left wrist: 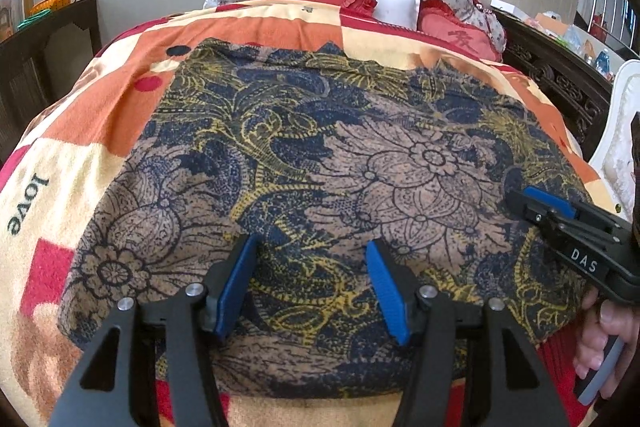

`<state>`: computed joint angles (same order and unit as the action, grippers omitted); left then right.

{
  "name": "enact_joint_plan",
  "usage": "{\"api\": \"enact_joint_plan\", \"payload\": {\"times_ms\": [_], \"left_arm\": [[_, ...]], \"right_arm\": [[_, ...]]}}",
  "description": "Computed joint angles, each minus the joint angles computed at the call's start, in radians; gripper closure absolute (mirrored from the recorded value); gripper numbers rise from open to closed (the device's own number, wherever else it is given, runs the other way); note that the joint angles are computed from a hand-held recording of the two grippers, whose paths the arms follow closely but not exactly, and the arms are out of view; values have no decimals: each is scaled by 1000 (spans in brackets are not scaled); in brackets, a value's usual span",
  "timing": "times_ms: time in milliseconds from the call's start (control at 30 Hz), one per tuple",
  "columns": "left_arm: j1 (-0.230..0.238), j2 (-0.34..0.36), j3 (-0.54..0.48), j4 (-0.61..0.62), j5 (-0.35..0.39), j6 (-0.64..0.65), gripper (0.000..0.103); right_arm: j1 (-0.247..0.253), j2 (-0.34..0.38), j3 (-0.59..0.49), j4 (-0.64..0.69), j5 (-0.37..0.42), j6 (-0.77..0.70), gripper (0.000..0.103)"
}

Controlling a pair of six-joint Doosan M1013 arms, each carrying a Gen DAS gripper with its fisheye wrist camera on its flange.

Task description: Fold small clothes

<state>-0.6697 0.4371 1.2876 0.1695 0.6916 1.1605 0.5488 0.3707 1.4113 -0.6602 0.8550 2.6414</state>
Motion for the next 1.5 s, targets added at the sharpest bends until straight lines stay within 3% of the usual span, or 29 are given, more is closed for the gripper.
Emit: {"api": "enact_joint_plan", "payload": {"times_ms": [300,400,467,533,633,800,967,1200,1367,1500], "left_arm": [[5,-22,18,-45,11,-1,42],[36,-98,132,-346,-98,197,42],[47,-137,200,-429,-159,229,42],[76,-148,229,-555,-157,252,42],[126,-146,255,-872,-165,386,43],[151,-151,281,-1069,-209,413,43],[149,-173,294,-923,-221,235,43],[147,-140,250,-723,-250,-30,46],[169,-106,223,-798,-289,-44,42],[159,-109,221,-749,-299,-43,37]], "right_arm": [[0,1,-1,-5,6,-3,60],[1,1,-1,-5,5,-1,60],[1,1,-1,-4,5,-3,60],[1,1,-1,-4,6,-2,60],[1,1,-2,-4,7,-3,60],[1,2,-2,-3,3,-1,60],[0,1,-1,-2,1,0,60],[1,1,-1,-2,2,-1,60],[1,2,-2,-3,3,-1,60],[1,2,-3,-3,4,-2,60]]}}
